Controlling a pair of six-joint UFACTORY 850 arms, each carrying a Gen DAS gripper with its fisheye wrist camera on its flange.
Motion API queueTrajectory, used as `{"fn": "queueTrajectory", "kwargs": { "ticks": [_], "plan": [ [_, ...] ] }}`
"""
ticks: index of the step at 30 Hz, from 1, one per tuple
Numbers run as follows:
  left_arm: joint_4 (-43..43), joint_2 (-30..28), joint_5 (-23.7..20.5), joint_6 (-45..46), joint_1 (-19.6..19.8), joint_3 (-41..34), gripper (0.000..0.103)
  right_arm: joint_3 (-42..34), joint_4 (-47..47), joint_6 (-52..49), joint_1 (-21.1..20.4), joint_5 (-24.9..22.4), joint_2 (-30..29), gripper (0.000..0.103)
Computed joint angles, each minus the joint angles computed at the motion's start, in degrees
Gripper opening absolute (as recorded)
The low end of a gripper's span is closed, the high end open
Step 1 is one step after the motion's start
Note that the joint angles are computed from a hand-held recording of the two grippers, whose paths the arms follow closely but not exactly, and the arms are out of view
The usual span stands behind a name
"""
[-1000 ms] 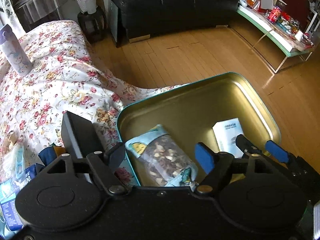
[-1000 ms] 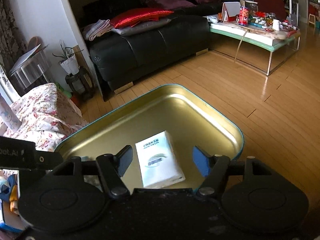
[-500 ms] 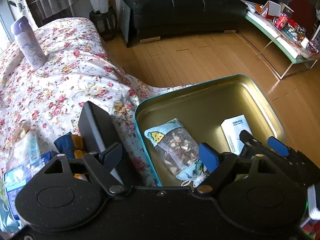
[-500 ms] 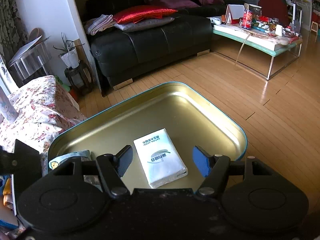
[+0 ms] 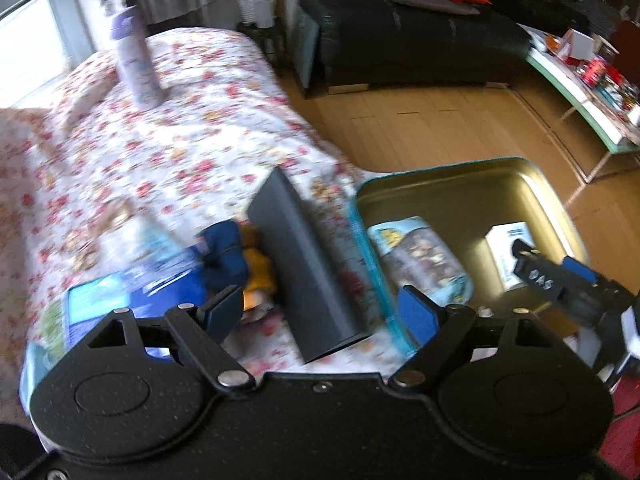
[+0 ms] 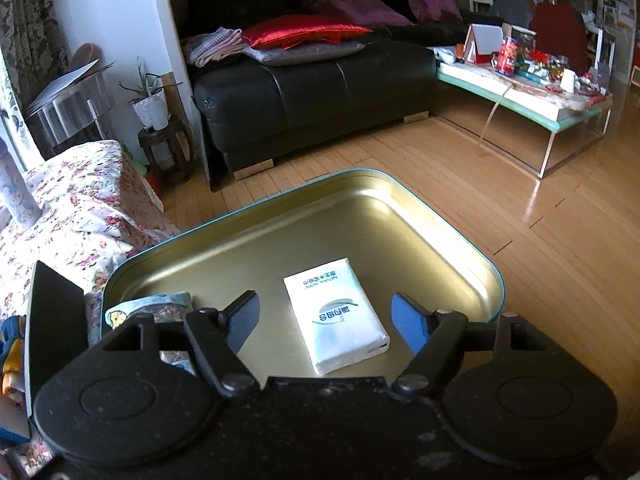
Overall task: Organize soft objects
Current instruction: 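Move both grippers away from the tray back over the pile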
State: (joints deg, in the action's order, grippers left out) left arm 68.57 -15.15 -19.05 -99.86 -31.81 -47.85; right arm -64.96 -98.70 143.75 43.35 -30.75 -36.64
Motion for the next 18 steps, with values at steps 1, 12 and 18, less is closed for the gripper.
{"fn": "queueTrajectory", "kwargs": {
  "ticks": [1, 12, 18],
  "plan": [
    [0.5, 0.9, -0.3, -0.9, 0.2, 1.1, 0.080, 0.0, 0.1, -0.5, 0.2, -0.3, 0.0, 0.073],
    [3.0, 10.5, -7.0, -8.1, 4.1, 11.7, 0.081, 0.8, 0.0, -3.1, 2.3, -2.9, 0.9, 0.076],
    [2.7, 15.1, -9.2, -8.8, 9.0, 16.3, 0.081, 0.4, 2.4, -6.1, 3.1, -3.6, 0.8, 0.076]
  ]
}}
